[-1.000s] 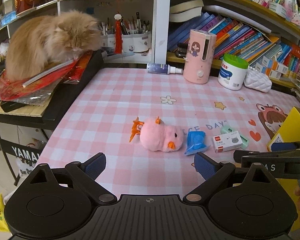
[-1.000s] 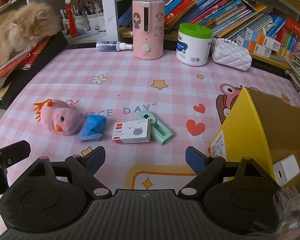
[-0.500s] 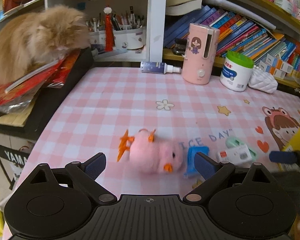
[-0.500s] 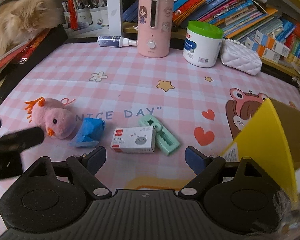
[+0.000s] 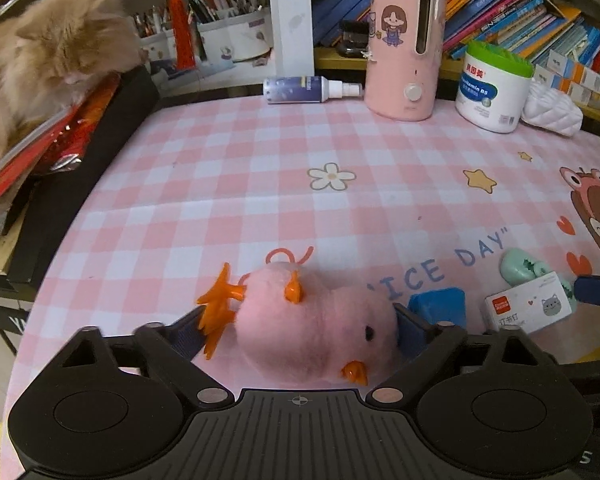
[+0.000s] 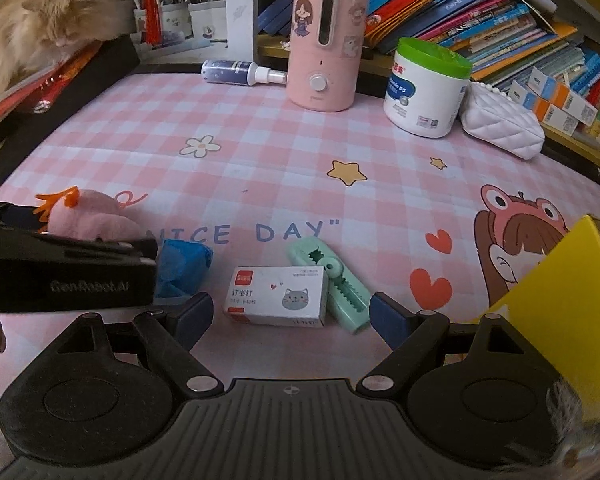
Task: Organize objects
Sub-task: 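Grasp the pink plush chick with the left tool while the right tool approaches the white stapler box, then carry the plush chick in the left tool while the right tool carries the white box toward the yellow box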
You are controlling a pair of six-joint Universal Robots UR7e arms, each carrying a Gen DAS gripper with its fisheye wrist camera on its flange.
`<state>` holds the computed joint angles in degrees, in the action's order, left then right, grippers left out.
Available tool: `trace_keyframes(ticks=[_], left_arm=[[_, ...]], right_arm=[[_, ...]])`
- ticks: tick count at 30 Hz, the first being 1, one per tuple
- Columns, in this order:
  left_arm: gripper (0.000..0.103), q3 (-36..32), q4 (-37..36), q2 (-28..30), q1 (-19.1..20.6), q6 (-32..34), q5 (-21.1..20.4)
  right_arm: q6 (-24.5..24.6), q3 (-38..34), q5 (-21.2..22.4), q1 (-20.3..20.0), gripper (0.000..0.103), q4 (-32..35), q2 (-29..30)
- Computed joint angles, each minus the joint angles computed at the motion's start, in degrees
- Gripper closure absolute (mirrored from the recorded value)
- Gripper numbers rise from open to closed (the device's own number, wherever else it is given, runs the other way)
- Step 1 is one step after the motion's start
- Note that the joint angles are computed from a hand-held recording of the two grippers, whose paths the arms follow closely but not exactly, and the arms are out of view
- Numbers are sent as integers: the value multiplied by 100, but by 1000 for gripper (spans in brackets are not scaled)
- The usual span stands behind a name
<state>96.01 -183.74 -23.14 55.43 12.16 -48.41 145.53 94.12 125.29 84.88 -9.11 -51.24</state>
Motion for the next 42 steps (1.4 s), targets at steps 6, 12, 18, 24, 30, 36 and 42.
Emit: trace_keyframes(ticks=[6,12,18,24,30,36,42], left_arm=[[21,172,-68,-175,6,-57,-98],[21,802,-422,-646,-77,-368,-337],[21,1494,-827,-1118,-204,-657,-427],[21,2023,-1087,-1487,-285,-930,-413],[21,2428,-1339,-1789,-382,-1048,-491],[21,2789,-1543,-2014,-473,-1084,-585],[21,3152,-1711,-2216,-540,-1206,-690]], right_arm=[[-372,-41,-63,-15,20,-205,107],[-931,17,-33,11,40,-548,154],[-843,141,-123,-1,46,-495,27],[-397,590,-410,95,46,-387,-362],[-189,1105,-396,238,46,-624,-732],[320,1437,-673,236,46,-417,-1076],[605,1649,-416,305,46,-383,-1184]])
